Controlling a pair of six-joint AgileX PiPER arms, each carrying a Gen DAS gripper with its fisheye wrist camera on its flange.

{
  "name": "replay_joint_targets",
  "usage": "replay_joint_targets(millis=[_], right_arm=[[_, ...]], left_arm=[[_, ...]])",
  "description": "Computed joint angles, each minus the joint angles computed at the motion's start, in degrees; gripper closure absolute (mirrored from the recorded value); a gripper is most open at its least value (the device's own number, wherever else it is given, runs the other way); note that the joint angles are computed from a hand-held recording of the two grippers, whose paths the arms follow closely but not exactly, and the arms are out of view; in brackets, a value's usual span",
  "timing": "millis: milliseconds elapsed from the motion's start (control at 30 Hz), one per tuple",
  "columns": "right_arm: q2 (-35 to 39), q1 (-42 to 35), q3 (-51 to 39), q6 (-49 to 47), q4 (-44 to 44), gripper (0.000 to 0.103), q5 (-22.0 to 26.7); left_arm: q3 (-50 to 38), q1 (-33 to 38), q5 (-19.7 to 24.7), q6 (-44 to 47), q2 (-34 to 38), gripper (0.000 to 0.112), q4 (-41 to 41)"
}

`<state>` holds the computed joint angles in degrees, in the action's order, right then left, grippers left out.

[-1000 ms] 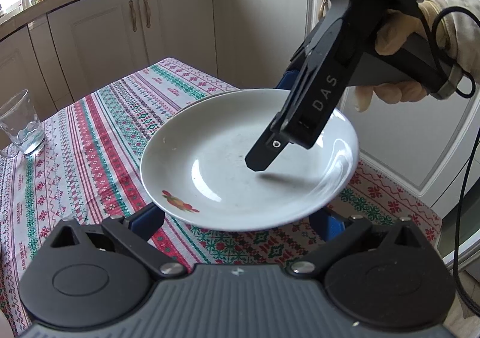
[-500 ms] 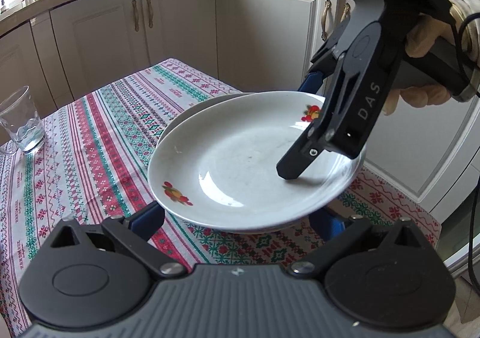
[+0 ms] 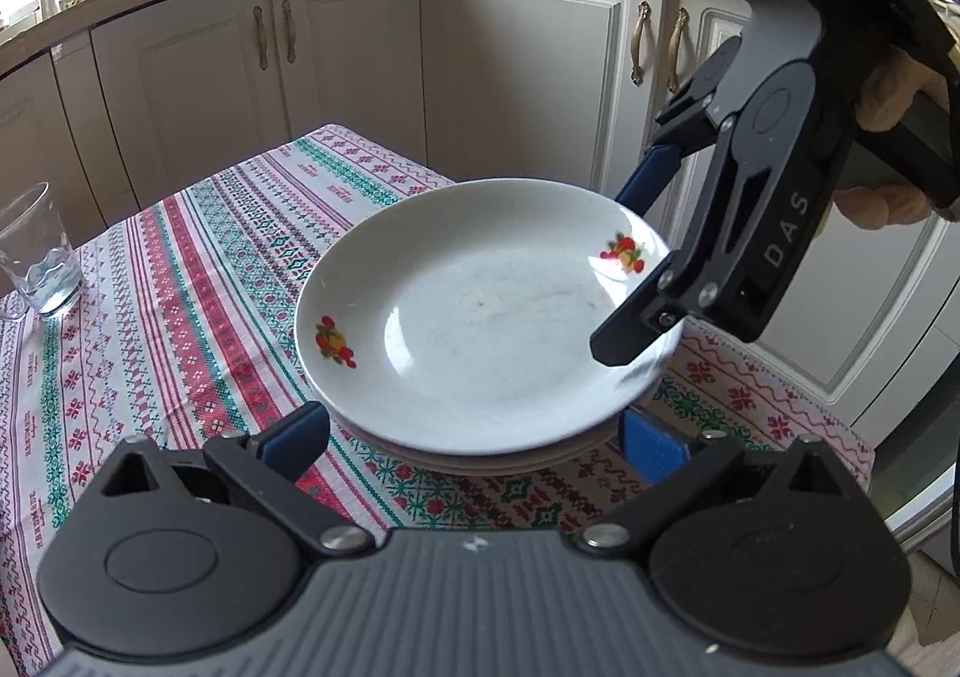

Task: Organize plates and bowls
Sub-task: 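Lower the held plate onto the plate stack with the right gripper, then open the right gripper, release the plate and withdraw from the stack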

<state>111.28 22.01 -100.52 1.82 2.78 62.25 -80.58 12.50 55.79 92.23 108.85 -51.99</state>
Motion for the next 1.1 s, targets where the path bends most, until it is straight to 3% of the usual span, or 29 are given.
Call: replay_joint_targets(millis=[67,433,533,667,867,1100], right_arm=[[-1.03,0.52,2.21,1.88,-1.44,0.000,-0.78],[-10.46,5.60,16.68,11.10,-8.11,0.000,-14.87],[-12.84,8.53,19.59,17.69,-14.24,0.000,-18.57],[-15.27,14.15,22.87,33.87,-29.45,0.000,-21.73],[-15.67,23.27,25.33,59.13,-51.71,0.000,-19.95],[-13.59,31.61,25.43,74.24,-63.57,0.000,-16.03]], left_arm=[[0.74,0.38,-0.57,1.14,-0.43,0.011,-1.38],[0.89,1.75,-1.42,-0.52,-2.21,0.011,-1.95],[2.21,2.78,-1.50,0.16,-3.42,0.010,-3.08],[4.30,4.84,-1.03,1.49,-5.44,0.010,-4.96],[7.17,9.22,0.43,4.71,-8.22,0.010,-7.43],[9.87,16.65,4.32,8.26,-10.27,0.010,-8.83]])
